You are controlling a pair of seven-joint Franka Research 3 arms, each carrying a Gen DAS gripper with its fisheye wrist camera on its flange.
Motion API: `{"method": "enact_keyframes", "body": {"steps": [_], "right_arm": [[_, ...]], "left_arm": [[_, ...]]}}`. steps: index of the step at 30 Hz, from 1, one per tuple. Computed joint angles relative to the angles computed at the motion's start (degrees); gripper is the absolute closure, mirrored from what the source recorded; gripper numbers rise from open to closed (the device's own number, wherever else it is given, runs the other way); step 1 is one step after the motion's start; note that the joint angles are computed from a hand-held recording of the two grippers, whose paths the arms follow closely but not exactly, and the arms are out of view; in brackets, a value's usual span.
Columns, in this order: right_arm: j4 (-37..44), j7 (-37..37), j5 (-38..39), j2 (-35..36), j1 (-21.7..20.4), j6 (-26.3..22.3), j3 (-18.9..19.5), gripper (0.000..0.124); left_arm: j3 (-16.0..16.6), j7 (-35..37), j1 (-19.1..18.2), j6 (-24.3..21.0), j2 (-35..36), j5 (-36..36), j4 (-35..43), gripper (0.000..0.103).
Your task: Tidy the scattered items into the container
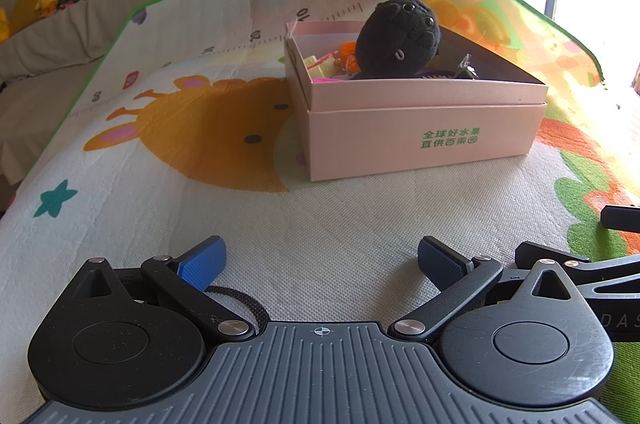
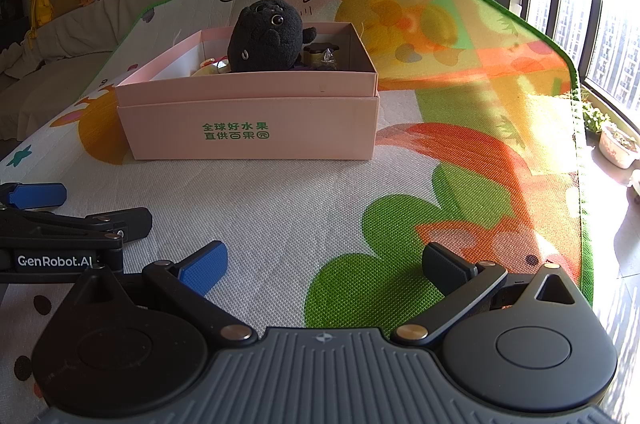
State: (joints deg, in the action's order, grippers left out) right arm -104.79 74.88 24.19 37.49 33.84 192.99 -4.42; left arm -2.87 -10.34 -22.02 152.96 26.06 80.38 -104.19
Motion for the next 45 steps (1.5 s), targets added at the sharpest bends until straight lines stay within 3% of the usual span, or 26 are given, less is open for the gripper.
{"method": "enact_keyframes", "body": {"steps": [31,36,40,45], "right_arm": [[0.17,-0.10,0.27,0.11,0.22,-0.04,-0.11,0.021],[0.19,-0.03,0.25,0.14,0.08,-0.02,0.09,0.021],[0.13,-0.06,0.27,0.09,0.17,-0.05,-0.09,0.021],[0.12,-0.08,0.19,0.07,0.05,-0.07,-0.04,0.021]], "left_arm": [[0.07,0.27,-0.07,0.58,-0.09,-0.18,-0.05,0.000],[-0.97,7.38,3.01,5.94,-2.21,-6.06,-2.87,0.000],[-1.98,14.86,3.00,4.41,-4.34,-13.02,-5.41,0.000],[-0.48,9.51,1.29,4.12,-4.93,-9.31,-6.26,0.000]]}}
